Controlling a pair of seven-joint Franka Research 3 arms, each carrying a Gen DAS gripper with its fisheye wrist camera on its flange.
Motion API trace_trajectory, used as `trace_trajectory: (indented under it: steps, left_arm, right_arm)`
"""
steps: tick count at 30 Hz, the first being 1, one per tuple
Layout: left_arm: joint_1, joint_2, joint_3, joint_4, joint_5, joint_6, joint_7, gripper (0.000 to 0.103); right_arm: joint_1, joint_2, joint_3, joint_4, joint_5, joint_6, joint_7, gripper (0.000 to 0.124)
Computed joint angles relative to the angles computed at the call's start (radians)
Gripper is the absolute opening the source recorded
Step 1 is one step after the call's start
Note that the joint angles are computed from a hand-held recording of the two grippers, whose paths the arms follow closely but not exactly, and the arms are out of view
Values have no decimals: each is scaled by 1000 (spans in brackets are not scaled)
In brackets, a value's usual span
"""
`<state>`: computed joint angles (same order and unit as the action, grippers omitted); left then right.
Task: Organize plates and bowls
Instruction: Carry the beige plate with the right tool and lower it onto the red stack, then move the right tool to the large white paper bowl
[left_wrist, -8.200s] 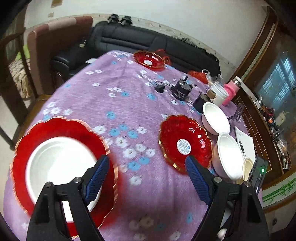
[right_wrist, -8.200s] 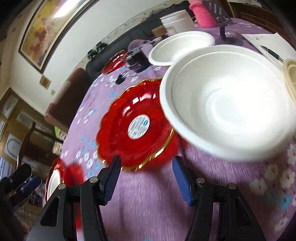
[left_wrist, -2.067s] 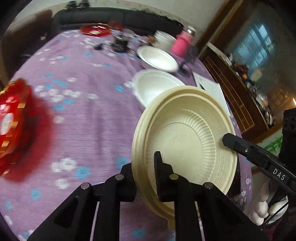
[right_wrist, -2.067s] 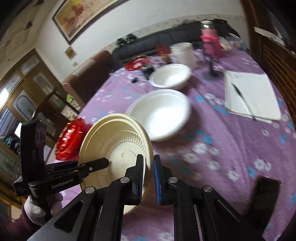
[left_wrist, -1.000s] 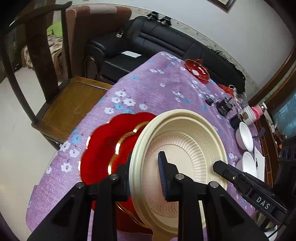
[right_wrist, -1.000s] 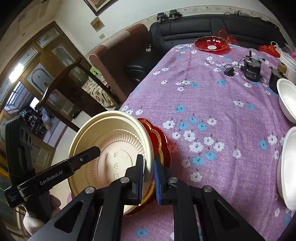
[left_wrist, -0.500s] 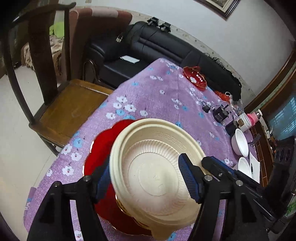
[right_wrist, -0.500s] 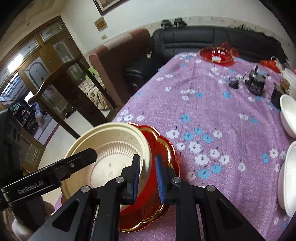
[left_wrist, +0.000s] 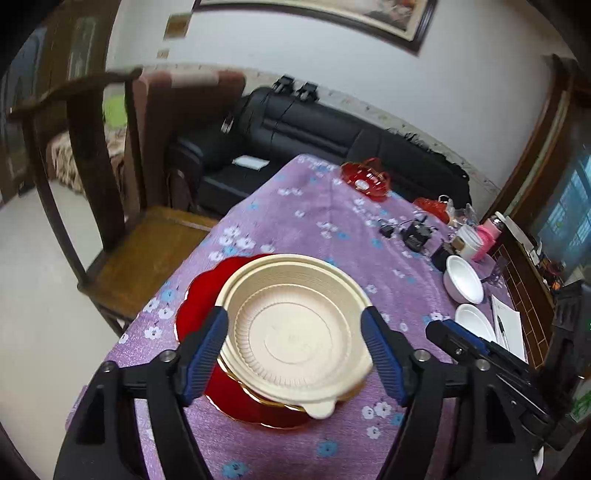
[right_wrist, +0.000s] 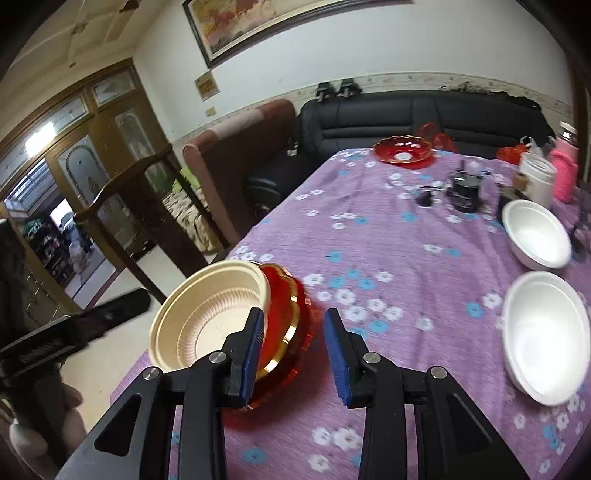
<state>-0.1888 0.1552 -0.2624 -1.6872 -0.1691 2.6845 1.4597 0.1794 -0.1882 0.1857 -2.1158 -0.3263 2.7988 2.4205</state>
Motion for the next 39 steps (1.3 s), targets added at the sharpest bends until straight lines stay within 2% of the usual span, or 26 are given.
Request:
trace_trajectory:
  steps: [4,8,12,15,21,27,32,34,36,39]
  left_arm:
    - [-20,-35,-2,-29,38,27,-16,77]
    - [-38,-56,-7,-49,49,35,-18,77]
    - [-74,-76,-3,-81,154,73,-70,77]
    - [-94,-67,-9,-68,203,67,-87,78]
    - [-113,4,-50,20,105,-25,-12,78]
    - [-169,98,-56,117,174,-75,-44,78]
    - [-217,244,-62,295,214,-178,-75,78]
    - [-233,311,-67,378,211,-223,-77,78]
    - [-253,378,-69,464,209,-258,-77,78]
    - [-294,515,-73,647,190,-324,-87,78]
  right_arm:
    - [-42,-96,2,-101,2,32,40,39]
    - [-131,-214,28,-215,23,67,100,47]
    - [-211,-308,40,-307,84,89,125,48]
    - [-290,-373,68,-363,112,92,150,49]
    - [-409,-441,95,-443,162,100,180,49]
    - [-520,-452,142,-486,152,119,200,49]
    - [-589,-444,158,-538,147,181,209,48]
    - [-590,-428,145,-546,158,176,187,48]
    - [-521,-400,70,-551,199,183,129,48]
    - [-477,-389,28,-560,254,207,81,48]
